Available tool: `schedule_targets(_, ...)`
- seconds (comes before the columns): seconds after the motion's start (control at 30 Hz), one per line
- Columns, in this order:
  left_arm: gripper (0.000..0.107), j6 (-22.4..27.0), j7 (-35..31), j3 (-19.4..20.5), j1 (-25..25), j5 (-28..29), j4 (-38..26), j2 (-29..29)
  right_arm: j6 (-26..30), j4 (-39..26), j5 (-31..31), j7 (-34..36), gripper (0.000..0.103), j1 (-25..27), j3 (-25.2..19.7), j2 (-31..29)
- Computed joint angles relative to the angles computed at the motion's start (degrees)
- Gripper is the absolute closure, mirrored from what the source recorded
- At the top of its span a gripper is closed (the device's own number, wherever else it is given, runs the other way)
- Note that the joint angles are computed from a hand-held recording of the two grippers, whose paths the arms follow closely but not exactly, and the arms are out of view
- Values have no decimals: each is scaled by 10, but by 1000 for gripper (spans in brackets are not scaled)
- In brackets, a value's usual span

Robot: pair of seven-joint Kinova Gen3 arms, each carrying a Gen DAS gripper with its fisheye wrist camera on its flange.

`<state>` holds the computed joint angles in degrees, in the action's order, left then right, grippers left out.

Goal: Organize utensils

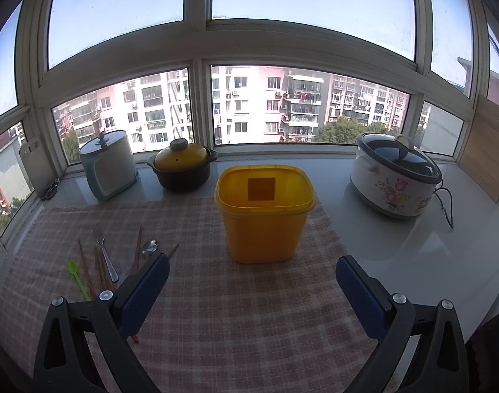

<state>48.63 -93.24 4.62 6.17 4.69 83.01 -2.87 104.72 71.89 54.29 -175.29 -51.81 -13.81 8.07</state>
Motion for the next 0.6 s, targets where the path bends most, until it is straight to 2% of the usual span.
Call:
schedule_targets(0.27,4,13,25,3,0,-28,-13,16,-26,4,-15,9,0,9,4,1)
schedule_targets(0.4,4,34,35,1,-1,-27,-18,21,-70,32,-37,9,0,29,4,-17)
schedule_targets(0.6,4,45,103,12,10,-73,8,11,-147,85,-71,32,0,75,-9,-55)
